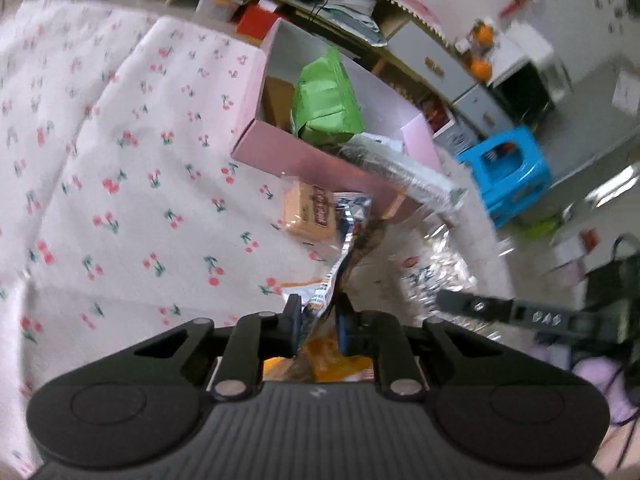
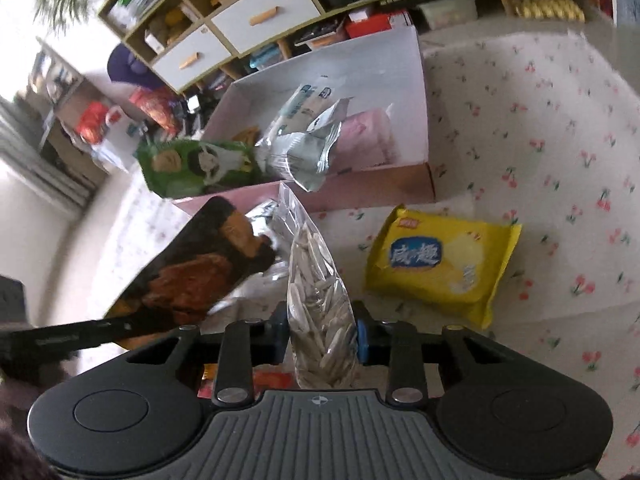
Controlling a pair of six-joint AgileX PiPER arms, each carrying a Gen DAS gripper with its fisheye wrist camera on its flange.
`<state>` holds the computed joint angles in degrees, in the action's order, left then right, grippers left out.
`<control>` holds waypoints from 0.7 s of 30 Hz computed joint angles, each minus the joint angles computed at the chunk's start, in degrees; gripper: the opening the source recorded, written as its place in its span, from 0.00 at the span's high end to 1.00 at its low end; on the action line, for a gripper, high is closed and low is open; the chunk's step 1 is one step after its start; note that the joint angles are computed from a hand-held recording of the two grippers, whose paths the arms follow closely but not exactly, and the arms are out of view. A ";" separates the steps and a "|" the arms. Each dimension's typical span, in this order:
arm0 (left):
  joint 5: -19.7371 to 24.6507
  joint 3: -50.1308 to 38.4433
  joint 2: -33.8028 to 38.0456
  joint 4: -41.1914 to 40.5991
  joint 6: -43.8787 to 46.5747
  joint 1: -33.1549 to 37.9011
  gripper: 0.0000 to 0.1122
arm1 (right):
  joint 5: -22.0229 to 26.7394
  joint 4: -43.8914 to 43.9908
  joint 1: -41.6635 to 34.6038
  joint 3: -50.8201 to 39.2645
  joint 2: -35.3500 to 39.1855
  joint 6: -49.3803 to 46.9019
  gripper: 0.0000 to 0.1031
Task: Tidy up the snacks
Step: 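Grasp the clear sunflower-seed bag with the right tool while the left lifts the orange packet, then carry the seed bag over the box while the left tool carries the orange packet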
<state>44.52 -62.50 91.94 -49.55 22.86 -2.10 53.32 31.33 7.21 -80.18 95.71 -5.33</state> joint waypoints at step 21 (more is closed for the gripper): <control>5.38 4.43 -4.45 -23.11 9.64 3.63 0.91 | 3.19 10.26 -4.20 0.04 -5.81 4.09 0.70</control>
